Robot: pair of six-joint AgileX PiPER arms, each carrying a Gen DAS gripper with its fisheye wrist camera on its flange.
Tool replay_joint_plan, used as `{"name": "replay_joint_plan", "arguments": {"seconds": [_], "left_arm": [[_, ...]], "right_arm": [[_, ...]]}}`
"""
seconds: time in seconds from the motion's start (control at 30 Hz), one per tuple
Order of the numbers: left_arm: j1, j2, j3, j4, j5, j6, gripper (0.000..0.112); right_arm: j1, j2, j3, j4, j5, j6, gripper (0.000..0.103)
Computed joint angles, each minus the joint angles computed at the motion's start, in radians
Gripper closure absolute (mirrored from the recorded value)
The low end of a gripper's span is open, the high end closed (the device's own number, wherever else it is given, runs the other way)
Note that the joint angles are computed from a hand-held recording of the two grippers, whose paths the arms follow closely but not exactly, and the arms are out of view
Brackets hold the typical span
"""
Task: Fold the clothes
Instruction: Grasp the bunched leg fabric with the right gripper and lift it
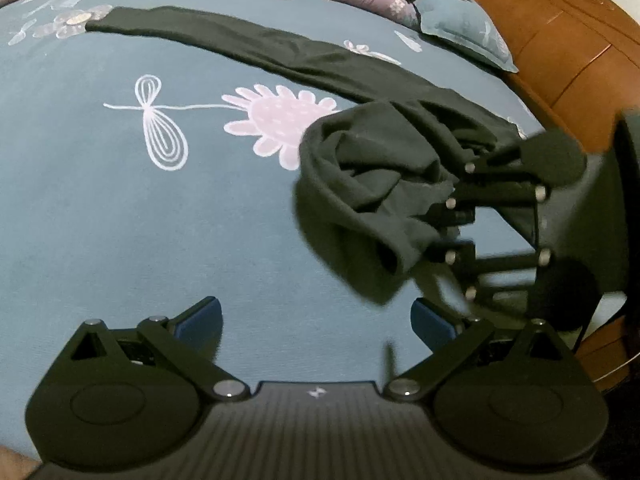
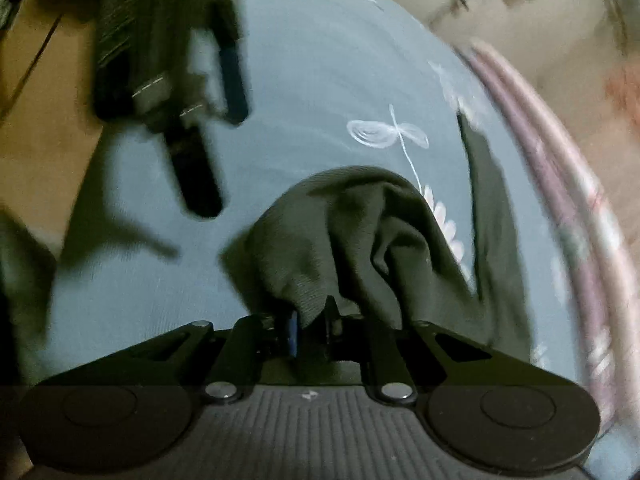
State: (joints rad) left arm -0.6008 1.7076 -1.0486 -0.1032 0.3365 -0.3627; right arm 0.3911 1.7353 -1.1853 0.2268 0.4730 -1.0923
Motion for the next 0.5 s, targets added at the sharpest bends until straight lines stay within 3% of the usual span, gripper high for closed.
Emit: {"name": "replay_joint_plan", "arguments": {"seconds": [0.23, 0.5], "left_arm": [[0.026, -0.065, 0.061, 0.078, -0.006, -0.064, 0.012], [0.125, -0.169, 0.17, 0.068, -0.013, -0.022, 0.012]], "right_arm": [[-0.082, 0.145, -0.382, 0.268, 0.435, 0.172, 0.092], [-0.06, 0.458, -0.884, 0.422, 0.738, 0.491, 0.092]]}}
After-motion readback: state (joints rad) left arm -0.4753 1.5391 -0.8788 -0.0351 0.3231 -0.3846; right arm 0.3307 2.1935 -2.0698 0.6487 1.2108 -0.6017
